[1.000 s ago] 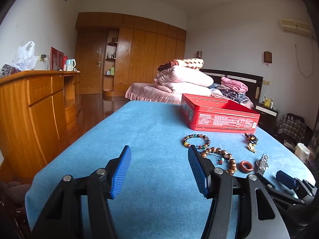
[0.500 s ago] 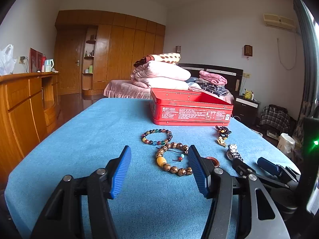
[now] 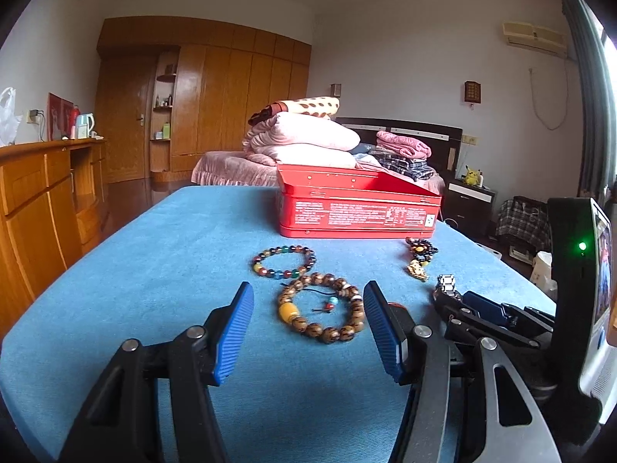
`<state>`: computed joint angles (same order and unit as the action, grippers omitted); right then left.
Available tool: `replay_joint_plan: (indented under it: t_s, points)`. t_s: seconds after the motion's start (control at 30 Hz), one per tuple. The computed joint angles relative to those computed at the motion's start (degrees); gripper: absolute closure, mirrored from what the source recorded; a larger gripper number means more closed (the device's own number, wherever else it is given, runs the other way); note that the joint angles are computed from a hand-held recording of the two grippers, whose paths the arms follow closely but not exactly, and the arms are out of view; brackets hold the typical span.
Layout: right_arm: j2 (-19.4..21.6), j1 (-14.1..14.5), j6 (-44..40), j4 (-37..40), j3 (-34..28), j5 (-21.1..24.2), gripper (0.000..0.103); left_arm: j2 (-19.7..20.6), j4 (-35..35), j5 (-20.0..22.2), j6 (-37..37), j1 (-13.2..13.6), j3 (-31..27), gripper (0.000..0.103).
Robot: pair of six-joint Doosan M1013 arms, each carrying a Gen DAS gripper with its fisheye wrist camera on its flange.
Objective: Organize jewelry
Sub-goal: 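Grasp the metal-band watch with the right tool and lift it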
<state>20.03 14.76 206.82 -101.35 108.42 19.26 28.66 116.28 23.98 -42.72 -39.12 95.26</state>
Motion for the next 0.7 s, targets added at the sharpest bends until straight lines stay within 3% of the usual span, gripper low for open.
replay_joint_plan:
  t_s: [0.2, 0.37, 0.47, 0.7]
  points:
    - [-1.1, -0.8, 4.8, -4.7, 2.0, 1.4, 0.079, 1.3, -0.5, -1.3, 2.0, -0.7, -1.6, 0.046]
    - [-1.6, -1.8, 11.0, -10.4, 3.1, 0.5, 0.079, 2.2, -5.9, -2.9, 8.4, -1.1, -3.3, 0.059]
    - [-1.6, -2.0, 13.3, -13.3, 3.4, 0.5, 0.079, 2.3, -4.6, -2.7, 6.4, -1.4, -3.4, 0.059]
    - [-2.1, -3.0, 17.4, -17.1, 4.5, 0.9, 0.079, 3.7, -12.2, -3.5, 14.3, -3.0, -5.4, 0.060]
